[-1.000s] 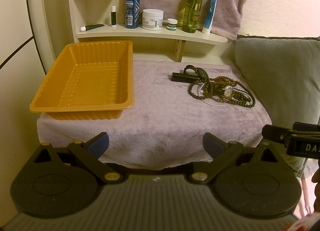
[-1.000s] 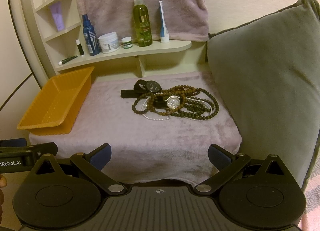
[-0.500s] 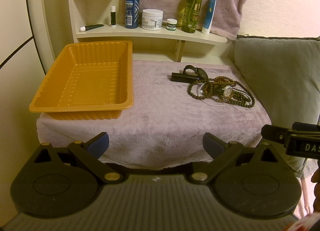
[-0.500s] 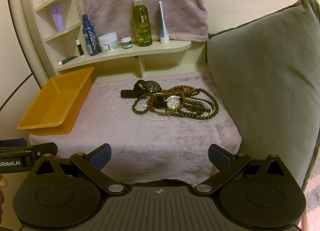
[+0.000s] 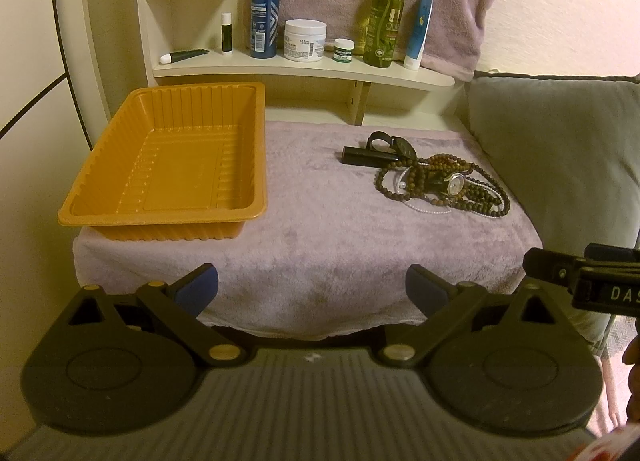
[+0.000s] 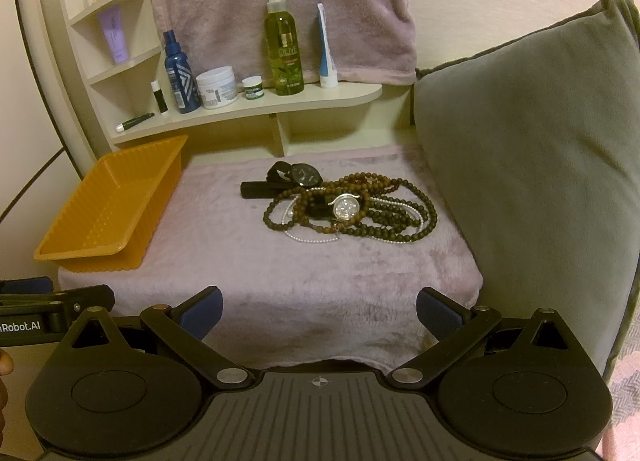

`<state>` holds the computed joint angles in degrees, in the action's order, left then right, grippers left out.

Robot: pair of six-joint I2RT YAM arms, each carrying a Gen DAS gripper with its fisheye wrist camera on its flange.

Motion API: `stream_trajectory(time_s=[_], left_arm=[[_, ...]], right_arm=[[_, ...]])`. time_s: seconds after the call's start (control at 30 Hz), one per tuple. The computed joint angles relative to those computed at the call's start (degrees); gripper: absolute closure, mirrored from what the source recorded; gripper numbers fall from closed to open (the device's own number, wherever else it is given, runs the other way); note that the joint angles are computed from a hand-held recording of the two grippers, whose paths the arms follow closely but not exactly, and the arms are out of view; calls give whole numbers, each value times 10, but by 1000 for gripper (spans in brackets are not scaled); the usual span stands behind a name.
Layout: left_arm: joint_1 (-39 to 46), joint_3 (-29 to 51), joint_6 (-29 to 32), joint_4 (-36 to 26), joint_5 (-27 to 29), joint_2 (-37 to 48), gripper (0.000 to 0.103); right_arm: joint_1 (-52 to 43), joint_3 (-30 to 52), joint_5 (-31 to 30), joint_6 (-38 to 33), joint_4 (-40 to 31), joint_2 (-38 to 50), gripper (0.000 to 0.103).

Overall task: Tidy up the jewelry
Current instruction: 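Move the left tool to the orange tray and grip its rim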

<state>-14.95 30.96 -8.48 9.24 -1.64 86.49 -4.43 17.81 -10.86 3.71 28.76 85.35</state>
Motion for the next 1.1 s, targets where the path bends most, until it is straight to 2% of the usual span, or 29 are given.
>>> stream_trajectory(time_s=[0.27, 0.37, 0.53, 0.73, 0.83, 1.0, 1.1], left_arm=[[2, 4, -4, 1, 1, 0, 4], [15, -1, -13, 17, 4, -2, 7], [74, -8, -8, 52, 34, 2, 7], [164, -9, 15, 105, 60, 27, 7], [219, 3, 38, 143, 72, 64, 7], [311, 42, 70, 223, 131, 154, 10], [350, 84, 81, 230, 174, 207, 13]], right_arm=[[1, -2, 0, 3, 5, 1, 0], [-1, -2, -5, 6, 19, 5, 0], [11, -6, -4, 16, 96, 42, 0], [40, 14, 18, 8, 156, 107, 0], [55, 33, 30, -7, 173, 139, 0], [77, 79, 50, -4, 144, 172, 0], [90, 102, 64, -3, 129, 186, 0]])
